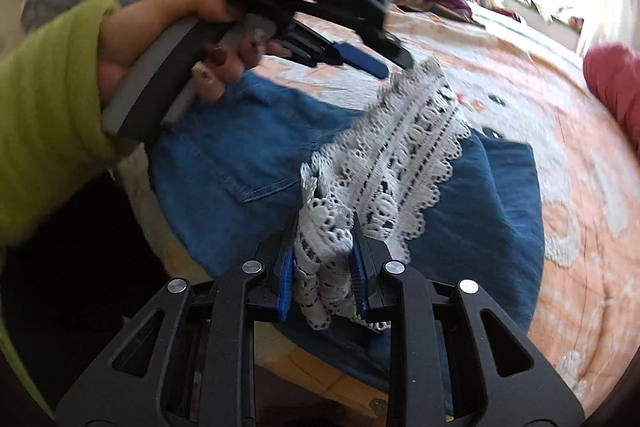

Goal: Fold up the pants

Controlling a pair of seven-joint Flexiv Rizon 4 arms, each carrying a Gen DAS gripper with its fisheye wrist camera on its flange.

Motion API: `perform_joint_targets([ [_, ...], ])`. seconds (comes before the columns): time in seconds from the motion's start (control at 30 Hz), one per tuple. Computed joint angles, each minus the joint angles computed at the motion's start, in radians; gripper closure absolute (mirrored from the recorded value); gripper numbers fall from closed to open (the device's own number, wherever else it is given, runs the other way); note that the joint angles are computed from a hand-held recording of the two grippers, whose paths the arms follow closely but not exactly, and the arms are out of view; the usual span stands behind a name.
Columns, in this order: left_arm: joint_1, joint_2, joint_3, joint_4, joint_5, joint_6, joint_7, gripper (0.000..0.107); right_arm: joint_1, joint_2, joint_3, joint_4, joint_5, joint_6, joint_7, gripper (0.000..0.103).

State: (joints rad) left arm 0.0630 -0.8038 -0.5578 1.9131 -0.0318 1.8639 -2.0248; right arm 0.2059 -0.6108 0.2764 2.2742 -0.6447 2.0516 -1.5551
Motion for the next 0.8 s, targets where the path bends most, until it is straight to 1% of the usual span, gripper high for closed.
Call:
perform_joint_targets([
  [0.03, 0.025, -0.020, -0.033, 0.000, 0.015, 0.004, 0.003, 0.060, 0.049, 0.010, -0.031, 0.017, 0.038, 0.021, -0.039, 0.088],
  [0.07, 0.047, -0.034, -0.059, 0.006, 0.027, 0.012, 0.001, 0.058, 0.093, 0.020, -0.056, 0.034, 0.075, 0.037, -0.077, 0.089],
  [0.1, 0.067, -0.052, -0.086, 0.005, 0.037, 0.015, -0.003, 0.056, 0.119, 0.025, -0.070, 0.046, 0.097, 0.049, -0.111, 0.091],
  [0.13, 0.086, -0.068, -0.108, 0.004, 0.047, 0.016, -0.005, 0.049, 0.146, 0.031, -0.081, 0.060, 0.119, 0.060, -0.146, 0.091],
  [0.17, 0.083, -0.077, -0.108, -0.001, 0.047, 0.020, -0.011, 0.041, 0.186, 0.038, -0.098, 0.075, 0.158, 0.071, -0.185, 0.091],
  [0.2, 0.074, -0.079, -0.099, -0.008, 0.041, 0.015, -0.016, 0.039, 0.208, 0.044, -0.104, 0.087, 0.184, 0.081, -0.214, 0.091],
  [0.27, 0.024, -0.055, -0.039, -0.019, 0.008, -0.012, -0.023, 0.038, 0.220, 0.052, -0.097, 0.105, 0.212, 0.093, -0.246, 0.091],
  [0.3, 0.009, -0.047, -0.020, -0.019, -0.003, -0.015, -0.026, 0.038, 0.218, 0.057, -0.093, 0.112, 0.226, 0.102, -0.253, 0.090],
  [0.33, 0.010, -0.051, -0.020, -0.018, -0.006, -0.012, -0.027, 0.038, 0.203, 0.057, -0.084, 0.117, 0.225, 0.113, -0.256, 0.090],
  [0.37, 0.024, -0.064, -0.038, -0.018, 0.001, -0.001, -0.028, 0.038, 0.190, 0.061, -0.077, 0.129, 0.226, 0.132, -0.260, 0.086],
  [0.4, 0.043, -0.080, -0.063, -0.016, 0.013, 0.010, -0.028, 0.038, 0.198, 0.069, -0.086, 0.144, 0.257, 0.158, -0.276, 0.082],
  [0.43, 0.059, -0.095, -0.083, -0.021, 0.027, 0.010, -0.025, 0.038, 0.189, 0.077, -0.089, 0.155, 0.263, 0.168, -0.283, 0.076],
  [0.5, 0.045, -0.091, -0.070, -0.030, 0.022, 0.000, -0.027, 0.041, 0.173, 0.085, -0.086, 0.168, 0.267, 0.171, -0.286, 0.073],
  [0.53, 0.040, -0.095, -0.071, -0.043, 0.025, -0.010, -0.018, 0.049, 0.172, 0.091, -0.088, 0.176, 0.272, 0.168, -0.289, 0.072],
  [0.57, 0.032, -0.096, -0.067, -0.052, 0.022, -0.017, -0.012, 0.061, 0.173, 0.095, -0.090, 0.183, 0.280, 0.171, -0.296, 0.071],
  [0.6, 0.027, -0.097, -0.067, -0.060, 0.019, -0.023, -0.006, 0.065, 0.180, 0.091, -0.092, 0.173, 0.288, 0.166, -0.300, 0.069],
  [0.63, 0.015, -0.095, -0.059, -0.069, 0.014, -0.036, 0.002, 0.073, 0.202, 0.090, -0.099, 0.166, 0.311, 0.161, -0.311, 0.067],
  [0.67, -0.014, -0.081, -0.029, -0.078, -0.003, -0.050, 0.006, 0.078, 0.211, 0.085, -0.104, 0.156, 0.315, 0.149, -0.319, 0.065],
  [0.7, -0.026, -0.077, -0.019, -0.081, -0.013, -0.055, 0.011, 0.079, 0.228, 0.087, -0.113, 0.155, 0.327, 0.140, -0.334, 0.060],
  [0.77, -0.044, -0.072, -0.002, -0.086, -0.032, -0.061, 0.021, 0.082, 0.317, 0.087, -0.157, 0.143, 0.417, 0.124, -0.394, 0.059],
  [0.8, -0.045, -0.073, -0.002, -0.086, -0.039, -0.062, 0.023, 0.084, 0.342, 0.083, -0.170, 0.138, 0.448, 0.121, -0.414, 0.059],
])
